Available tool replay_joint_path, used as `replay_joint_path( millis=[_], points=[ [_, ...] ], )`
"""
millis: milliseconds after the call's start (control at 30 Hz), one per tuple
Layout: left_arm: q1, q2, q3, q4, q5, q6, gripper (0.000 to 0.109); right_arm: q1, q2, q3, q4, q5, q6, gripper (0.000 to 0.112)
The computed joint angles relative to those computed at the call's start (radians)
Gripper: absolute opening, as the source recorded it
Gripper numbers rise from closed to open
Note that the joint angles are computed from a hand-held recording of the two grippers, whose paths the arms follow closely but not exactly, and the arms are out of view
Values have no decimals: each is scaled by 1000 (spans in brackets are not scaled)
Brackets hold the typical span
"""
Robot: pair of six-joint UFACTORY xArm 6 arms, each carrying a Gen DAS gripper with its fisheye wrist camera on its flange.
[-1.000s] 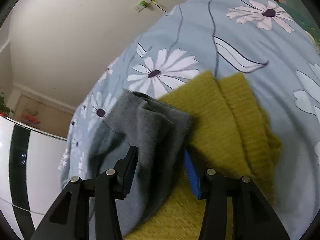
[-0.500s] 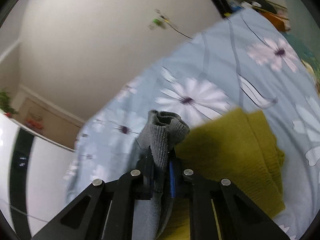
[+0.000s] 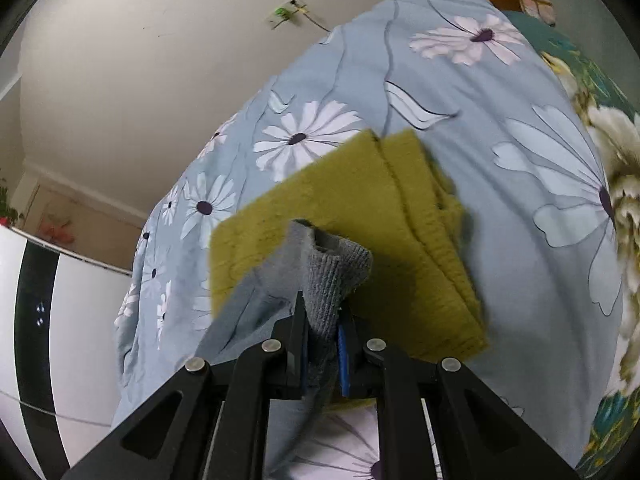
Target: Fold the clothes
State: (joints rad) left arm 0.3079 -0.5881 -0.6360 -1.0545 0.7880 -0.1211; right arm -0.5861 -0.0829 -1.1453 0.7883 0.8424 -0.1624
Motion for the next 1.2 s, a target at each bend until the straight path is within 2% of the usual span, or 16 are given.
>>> replay_joint_path(
  millis=[67,133,200,233,300,333,400,533,633,700,800,867,1000,1200],
  points=[
    [-17,6,-17,-16,-29,58,21,-10,-9,-9,42,15,-38,11],
    [-43,33,-30,-23,-71,103,21,-2,-20,-15,26,13,-53,11],
    [-49,-14,31,31,-72,45,21,15,-9,-25,-69,17,3,12],
    [-31,-79,92,69,-31,-7,21,20,-2,-21,-95,16,34,12],
    [22,-167,164,65,37,-38,21,27,-10,10,-82,-10,49,12],
    [30,-179,175,56,43,-35,22,30,-27,24,-65,-25,34,12],
    [20,-182,181,34,21,-14,22,39,-57,43,-46,-53,8,12],
    [-37,-120,100,86,-41,-12,22,115,-124,10,-195,-98,-4,12],
    [-86,-67,55,115,-97,-18,23,223,-186,-23,-362,-115,12,12],
    [-76,-88,67,130,-84,-24,23,311,-212,-38,-499,-126,41,12],
    [-117,-18,30,114,-133,-13,23,480,-235,-59,-678,-127,79,12],
    [-108,-30,33,111,-118,-10,23,588,-234,-62,-766,-129,116,12],
    [-88,-32,23,96,-89,19,23,796,-199,-35,-860,-152,175,12],
    [-51,-25,26,46,-48,86,24,992,-93,11,-973,-101,226,13]
  ],
)
